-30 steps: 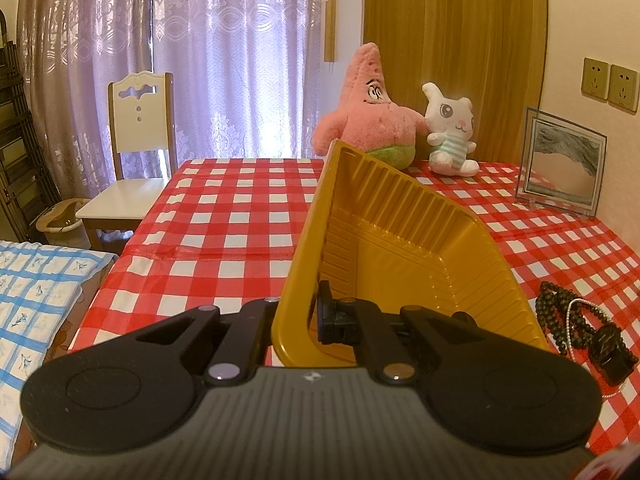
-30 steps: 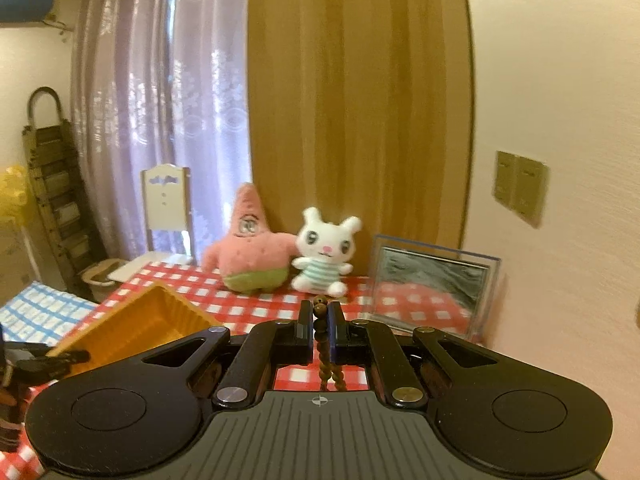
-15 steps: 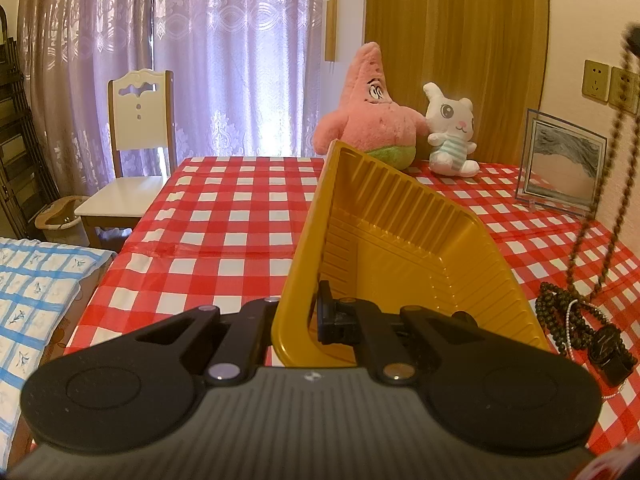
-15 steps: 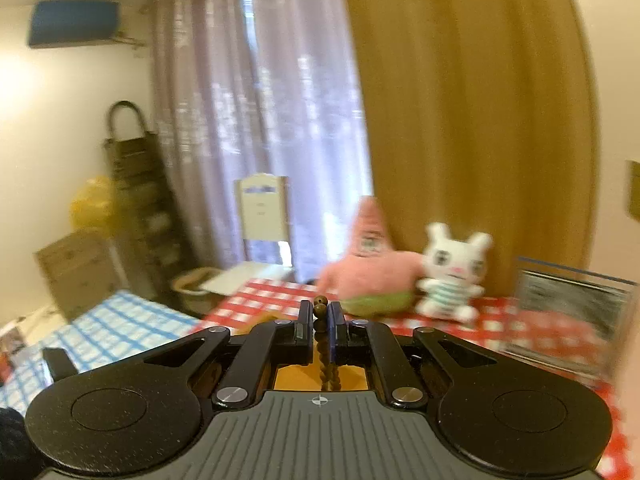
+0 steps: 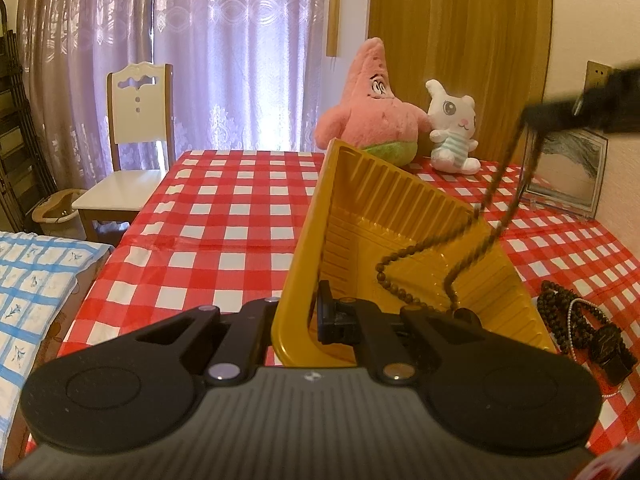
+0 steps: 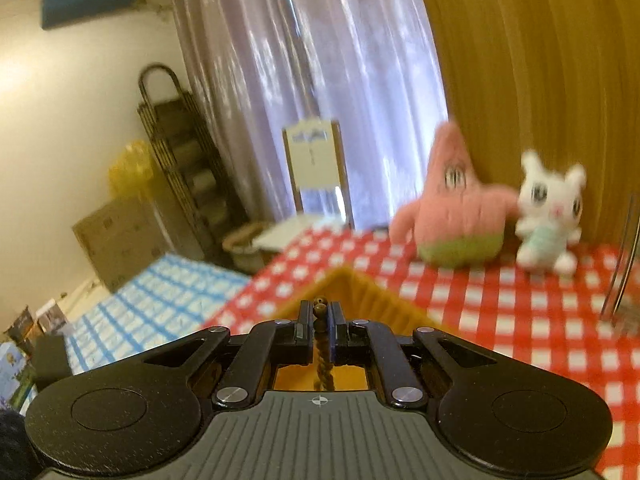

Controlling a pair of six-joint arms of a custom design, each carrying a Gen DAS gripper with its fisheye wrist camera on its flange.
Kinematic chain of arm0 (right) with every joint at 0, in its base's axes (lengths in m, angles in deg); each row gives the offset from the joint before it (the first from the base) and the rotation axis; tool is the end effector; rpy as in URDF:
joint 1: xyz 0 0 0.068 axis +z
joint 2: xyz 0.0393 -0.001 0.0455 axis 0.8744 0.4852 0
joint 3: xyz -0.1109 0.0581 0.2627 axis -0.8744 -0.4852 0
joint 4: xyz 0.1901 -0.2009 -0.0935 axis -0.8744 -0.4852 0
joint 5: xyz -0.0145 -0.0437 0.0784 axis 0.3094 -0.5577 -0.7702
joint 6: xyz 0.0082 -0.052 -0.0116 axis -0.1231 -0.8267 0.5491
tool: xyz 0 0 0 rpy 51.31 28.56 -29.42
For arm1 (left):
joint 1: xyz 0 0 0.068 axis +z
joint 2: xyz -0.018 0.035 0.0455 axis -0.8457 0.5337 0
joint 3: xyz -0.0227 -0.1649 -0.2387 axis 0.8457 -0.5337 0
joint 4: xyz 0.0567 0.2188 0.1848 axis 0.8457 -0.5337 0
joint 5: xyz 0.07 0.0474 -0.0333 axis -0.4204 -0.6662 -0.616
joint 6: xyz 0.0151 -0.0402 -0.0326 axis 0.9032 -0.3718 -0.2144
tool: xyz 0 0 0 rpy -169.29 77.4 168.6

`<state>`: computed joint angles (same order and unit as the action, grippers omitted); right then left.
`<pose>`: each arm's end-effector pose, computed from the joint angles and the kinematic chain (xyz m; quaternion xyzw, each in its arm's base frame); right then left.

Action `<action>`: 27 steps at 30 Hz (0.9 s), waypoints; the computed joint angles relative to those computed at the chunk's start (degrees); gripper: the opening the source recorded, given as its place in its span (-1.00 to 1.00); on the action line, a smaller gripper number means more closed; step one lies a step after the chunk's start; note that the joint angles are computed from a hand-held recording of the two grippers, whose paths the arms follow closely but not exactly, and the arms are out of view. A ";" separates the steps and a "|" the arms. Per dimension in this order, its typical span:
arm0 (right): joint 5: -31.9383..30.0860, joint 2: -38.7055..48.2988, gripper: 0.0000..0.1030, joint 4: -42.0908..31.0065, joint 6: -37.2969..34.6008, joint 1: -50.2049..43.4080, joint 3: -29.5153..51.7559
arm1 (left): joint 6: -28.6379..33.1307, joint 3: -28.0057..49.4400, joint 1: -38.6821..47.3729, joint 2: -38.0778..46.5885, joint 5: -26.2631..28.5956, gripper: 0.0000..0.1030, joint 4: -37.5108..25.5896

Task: Organize jewelry
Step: 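Lower the hanging bead strand into the yellow tray and open the right tool, then return the right tool to the pile and grasp a dark bead necklace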

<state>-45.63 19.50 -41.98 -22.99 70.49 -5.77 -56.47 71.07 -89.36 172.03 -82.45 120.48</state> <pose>0.3017 0.0600 0.1469 -0.0696 0.8480 0.1943 0.4882 0.3174 -0.1894 0.0658 0.1454 0.8628 -0.1032 0.4731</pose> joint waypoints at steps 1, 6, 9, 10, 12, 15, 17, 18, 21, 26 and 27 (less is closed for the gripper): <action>0.37 1.83 -0.87 0.53 0.45 0.11 0.33 | 0.07 -0.29 0.19 -0.14 0.22 -0.90 0.17; 1.26 8.89 -0.86 0.38 2.59 -0.78 2.79 | -0.17 0.03 0.32 -0.08 0.49 -0.90 -0.30; 1.28 9.44 -0.69 -2.49 2.40 -0.87 3.19 | -0.45 0.01 0.40 -0.06 0.62 -0.90 -0.39; 1.29 9.03 -0.29 -2.85 2.30 -0.89 2.77 | -0.42 0.02 0.44 -0.04 0.64 -0.90 -0.38; 1.57 7.70 0.18 -0.78 3.32 -0.69 0.19 | -0.53 0.09 0.43 -0.02 0.72 -0.90 -0.50; 1.41 3.63 0.18 -0.53 4.05 -0.50 -4.62 | -0.56 0.02 0.40 0.02 0.62 -0.90 -0.47; 1.82 0.05 0.18 -0.23 3.67 -0.56 -9.21 | -0.67 -0.03 0.48 0.03 0.75 -0.90 -0.36; 2.60 -2.06 0.18 -0.81 3.33 -0.30 -11.34 | -0.69 0.04 0.38 0.11 0.65 -0.90 -0.39; 5.24 -9.26 0.18 -4.04 2.09 -0.93 -18.41 | -0.71 0.29 0.44 0.42 0.65 -0.89 -0.45; 4.83 -20.81 0.17 -12.28 -0.06 -8.97 -26.80 | -0.57 0.32 0.58 0.48 0.63 -0.89 -0.56; 4.80 -22.79 0.17 -13.70 -1.09 -11.19 -27.95 | -0.55 0.36 0.61 0.47 0.66 -0.89 -0.64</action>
<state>-40.83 -3.29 -55.68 -24.09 59.30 -33.72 -57.01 71.44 -88.75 172.50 -81.79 119.85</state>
